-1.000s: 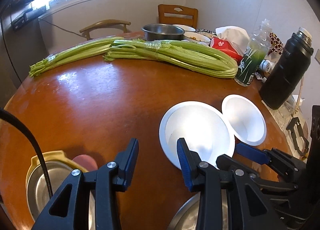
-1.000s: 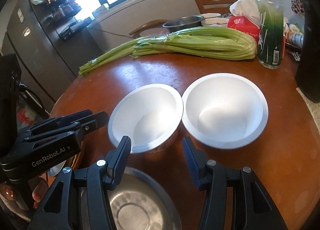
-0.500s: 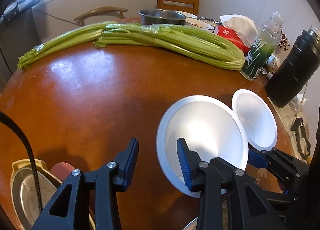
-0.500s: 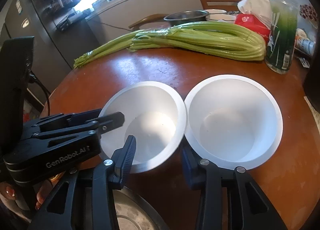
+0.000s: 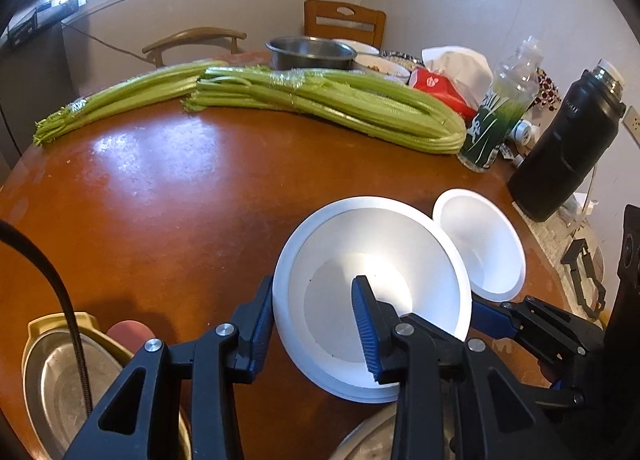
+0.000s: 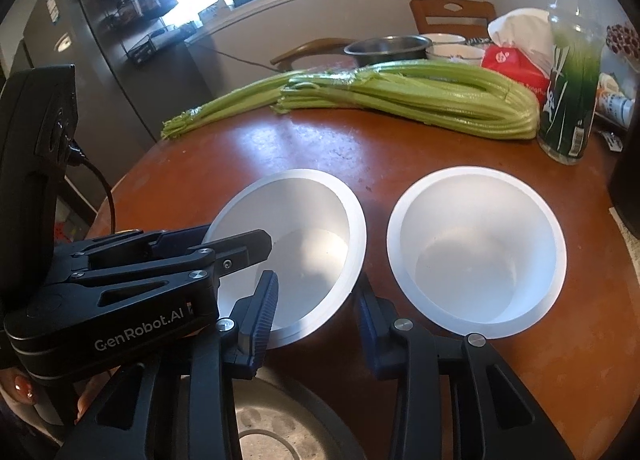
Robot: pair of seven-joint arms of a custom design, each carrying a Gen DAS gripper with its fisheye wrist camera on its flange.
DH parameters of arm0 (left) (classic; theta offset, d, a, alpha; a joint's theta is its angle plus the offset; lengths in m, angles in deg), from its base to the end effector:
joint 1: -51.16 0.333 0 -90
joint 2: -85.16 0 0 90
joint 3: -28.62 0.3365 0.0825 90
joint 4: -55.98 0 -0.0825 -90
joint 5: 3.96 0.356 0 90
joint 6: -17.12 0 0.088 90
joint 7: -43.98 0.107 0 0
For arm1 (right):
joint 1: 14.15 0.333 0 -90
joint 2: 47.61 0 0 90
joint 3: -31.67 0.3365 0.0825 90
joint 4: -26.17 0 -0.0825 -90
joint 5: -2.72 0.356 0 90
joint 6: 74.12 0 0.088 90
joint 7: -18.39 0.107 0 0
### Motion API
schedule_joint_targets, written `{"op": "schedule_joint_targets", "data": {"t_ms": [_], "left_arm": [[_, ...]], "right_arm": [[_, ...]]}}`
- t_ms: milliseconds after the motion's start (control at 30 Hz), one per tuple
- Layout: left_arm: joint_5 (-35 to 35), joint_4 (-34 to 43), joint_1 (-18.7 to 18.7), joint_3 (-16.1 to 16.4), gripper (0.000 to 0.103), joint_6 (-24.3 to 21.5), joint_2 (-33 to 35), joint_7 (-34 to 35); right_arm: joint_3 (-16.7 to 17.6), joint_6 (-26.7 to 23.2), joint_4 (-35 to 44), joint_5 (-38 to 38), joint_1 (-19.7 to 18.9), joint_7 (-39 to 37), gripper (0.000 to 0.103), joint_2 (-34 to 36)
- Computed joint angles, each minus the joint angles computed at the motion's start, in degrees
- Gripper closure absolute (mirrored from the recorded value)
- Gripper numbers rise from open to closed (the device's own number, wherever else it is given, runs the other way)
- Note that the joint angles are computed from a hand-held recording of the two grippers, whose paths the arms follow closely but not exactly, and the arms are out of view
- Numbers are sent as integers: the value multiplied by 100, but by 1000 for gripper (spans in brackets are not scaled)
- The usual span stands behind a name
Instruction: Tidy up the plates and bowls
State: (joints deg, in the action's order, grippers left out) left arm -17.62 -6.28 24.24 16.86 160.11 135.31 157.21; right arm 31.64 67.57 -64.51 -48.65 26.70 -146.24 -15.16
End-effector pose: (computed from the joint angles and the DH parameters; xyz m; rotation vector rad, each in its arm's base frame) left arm 0.6658 -0.4461 0.3858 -1.0825 2.7151 -0.9490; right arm 0.5361 0.4660 0.3729 -1.2906 2.1545 -0.5741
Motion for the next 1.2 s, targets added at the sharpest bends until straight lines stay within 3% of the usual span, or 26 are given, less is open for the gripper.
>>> {"op": "schedule_joint_targets", "data": {"t_ms": [267, 633, 1200], "left_arm": [[-180, -1044, 125, -58, 64, 811, -651, 179], [-649, -2099, 378, -281, 64, 1424, -1345, 600], [-1466, -3232, 672, -615, 64, 1915, -2154, 1365]], "right_arm": [[-7, -248, 215, -182, 173, -151, 63, -15], [29, -536, 330, -383, 385, -73, 63, -98], [179, -1056, 301, -675, 674, 205, 62, -307]]}}
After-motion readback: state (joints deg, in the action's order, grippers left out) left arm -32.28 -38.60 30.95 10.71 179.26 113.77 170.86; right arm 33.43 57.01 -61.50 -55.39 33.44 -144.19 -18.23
